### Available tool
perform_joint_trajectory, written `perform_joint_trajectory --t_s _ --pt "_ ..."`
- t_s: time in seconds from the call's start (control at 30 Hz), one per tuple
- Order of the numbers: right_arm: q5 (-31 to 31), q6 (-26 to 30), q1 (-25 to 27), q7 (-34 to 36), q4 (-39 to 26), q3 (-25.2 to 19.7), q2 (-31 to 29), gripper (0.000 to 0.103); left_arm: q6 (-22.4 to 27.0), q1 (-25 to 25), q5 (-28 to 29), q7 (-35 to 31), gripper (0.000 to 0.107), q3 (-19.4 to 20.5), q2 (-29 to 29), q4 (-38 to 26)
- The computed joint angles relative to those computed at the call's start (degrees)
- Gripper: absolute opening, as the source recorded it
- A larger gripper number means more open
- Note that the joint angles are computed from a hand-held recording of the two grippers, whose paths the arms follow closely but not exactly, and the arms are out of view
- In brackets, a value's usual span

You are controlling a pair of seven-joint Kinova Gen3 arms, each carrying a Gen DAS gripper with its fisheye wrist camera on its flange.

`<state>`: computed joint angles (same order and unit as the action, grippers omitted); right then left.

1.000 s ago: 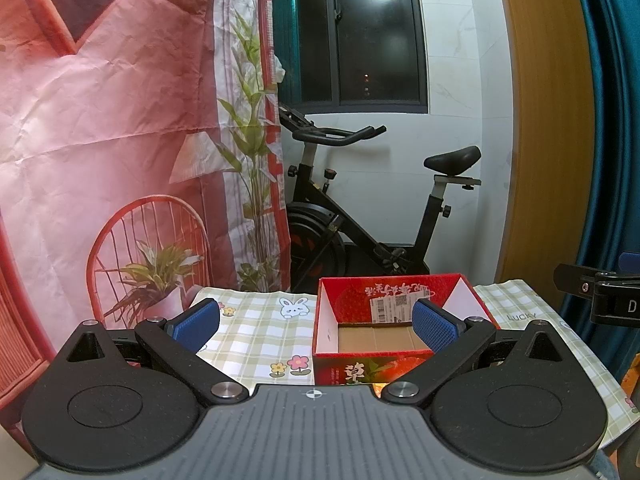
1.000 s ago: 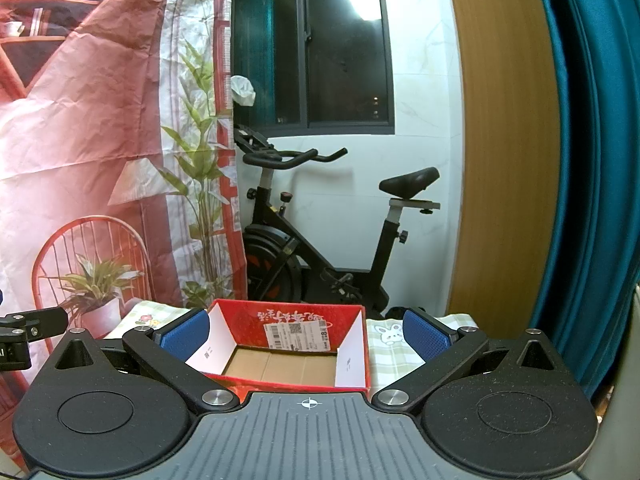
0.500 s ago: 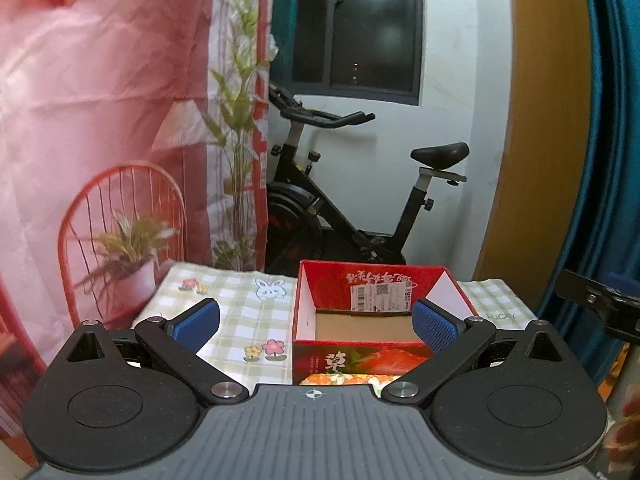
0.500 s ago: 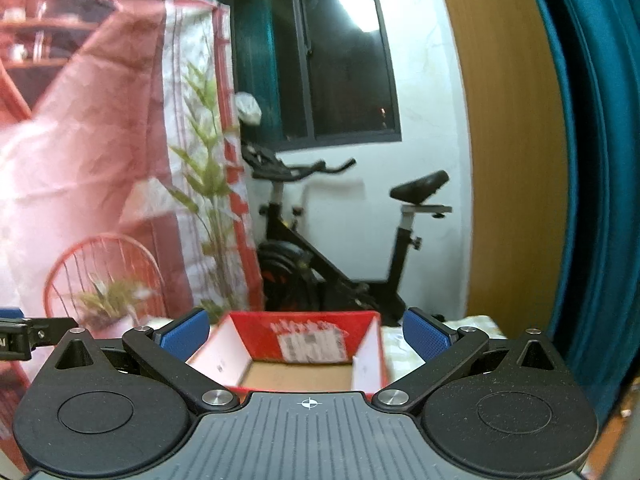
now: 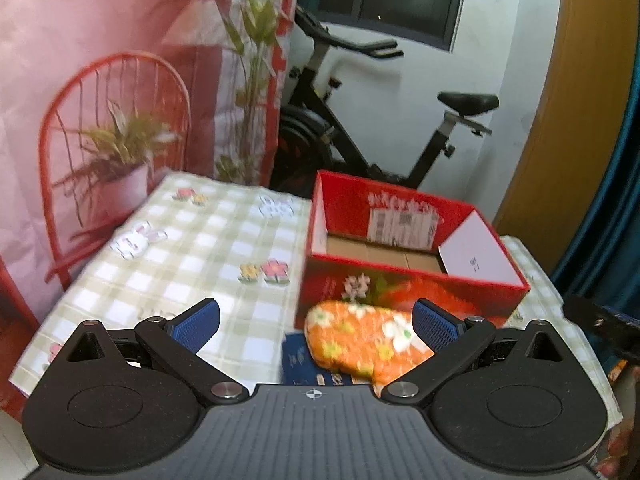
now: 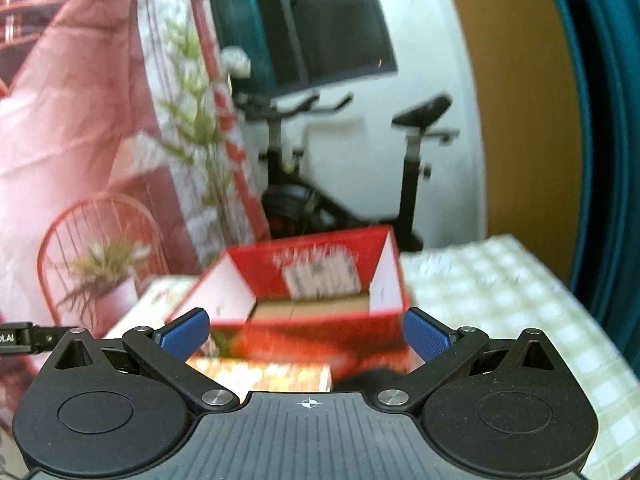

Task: Organize soft objects
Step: 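Lower the right gripper onto the orange floral oven mitt and close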

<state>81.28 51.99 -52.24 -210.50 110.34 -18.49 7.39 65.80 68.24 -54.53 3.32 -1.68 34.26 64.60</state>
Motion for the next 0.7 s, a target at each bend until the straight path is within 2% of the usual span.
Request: perform_joint_trajectory --t_s 0.13,0.3,0.43,0.53,0.7 --pt "-4.49 2.04 -0.9 5.62 -3.25 0.76 3.51 0.103 0.17 -0.84 1.38 -2.16 0.103 0.47 1.65 -1.0" --pt "-4.05 -2.85 -0.77 4.7 -1.31 2.3 4.18 0.103 2.44 -0.51 2.69 -6.99 0.103 -0.27 4.2 -3.74" --pt "-3.17 -7.33 0.19 5.22 -0.09 3.23 4.43 0.101 0.92 -0.71 3.39 -9.18 0.1 -0.65 4.44 -3.16" --pt "-1.59 -11.08 1.27 5.07 0.79 3.61 4.55 0.089 -2.32 -1.63 4.48 -9.04 0.089 -0.61 3.88 -1.65" --pt "0.84 -16.8 2.97 4.24 1.02 3.98 5.56 0.06 -8.11 -3.4 6.63 -7.58 0.068 -0.52 3.43 0.68"
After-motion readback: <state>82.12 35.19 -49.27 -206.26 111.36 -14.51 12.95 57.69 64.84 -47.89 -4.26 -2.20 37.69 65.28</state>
